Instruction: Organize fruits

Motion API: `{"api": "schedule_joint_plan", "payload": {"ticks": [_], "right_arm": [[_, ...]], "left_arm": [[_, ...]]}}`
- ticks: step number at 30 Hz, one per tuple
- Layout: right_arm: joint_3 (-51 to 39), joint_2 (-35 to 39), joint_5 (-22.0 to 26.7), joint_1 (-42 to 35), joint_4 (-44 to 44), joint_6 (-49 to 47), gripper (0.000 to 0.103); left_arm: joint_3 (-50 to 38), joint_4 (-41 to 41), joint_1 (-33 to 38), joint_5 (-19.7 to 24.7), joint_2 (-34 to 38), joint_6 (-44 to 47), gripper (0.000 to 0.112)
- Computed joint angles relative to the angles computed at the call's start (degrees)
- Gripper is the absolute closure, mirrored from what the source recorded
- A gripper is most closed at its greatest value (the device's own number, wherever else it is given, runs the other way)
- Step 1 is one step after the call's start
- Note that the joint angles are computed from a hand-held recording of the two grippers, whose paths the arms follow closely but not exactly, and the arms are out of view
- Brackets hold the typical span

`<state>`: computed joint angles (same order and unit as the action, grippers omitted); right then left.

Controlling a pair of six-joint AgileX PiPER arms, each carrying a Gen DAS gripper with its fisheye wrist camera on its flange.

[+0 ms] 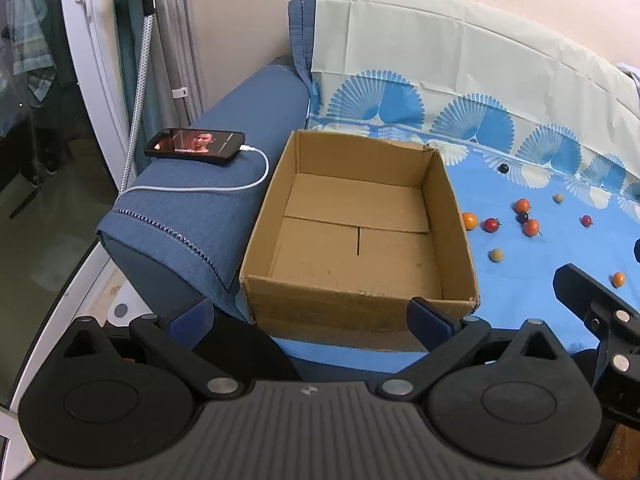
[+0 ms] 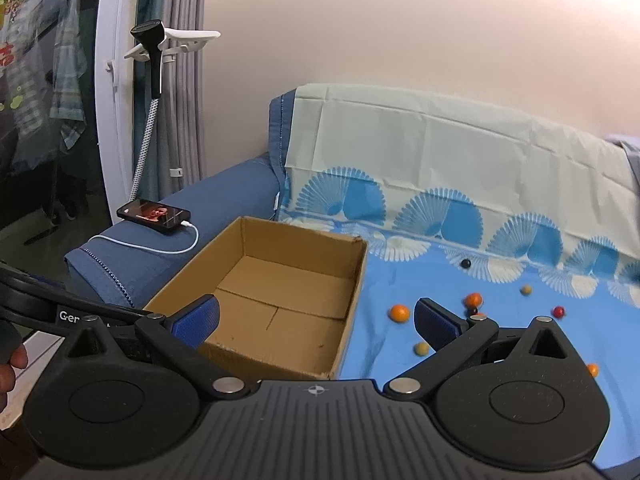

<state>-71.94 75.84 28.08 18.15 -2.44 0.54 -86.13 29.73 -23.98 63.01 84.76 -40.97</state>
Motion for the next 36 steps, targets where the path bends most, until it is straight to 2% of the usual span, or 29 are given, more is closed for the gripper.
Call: {"api": "schedule_joint_plan", "payload": {"ticks": [10,23,36], "right_arm": [[3.56,-0.53,-1.73,3.92,-11.64,11.40,0.001],[2.94,0.68,-1.41,3.84,-10.88,10.72,0.001],[2.83,1.49,-1.58,2.04,-5.67,6.65,0.001]], "left_arm": [[-0.87,-0.65,0.56,0.45,2.44,0.79,0.009],[-0.87,-1.79,1.25,0.87,3.83,2.35,0.010],[-1.91,-1.24,0.55,1.64,5.22,3.00,0.010]]}}
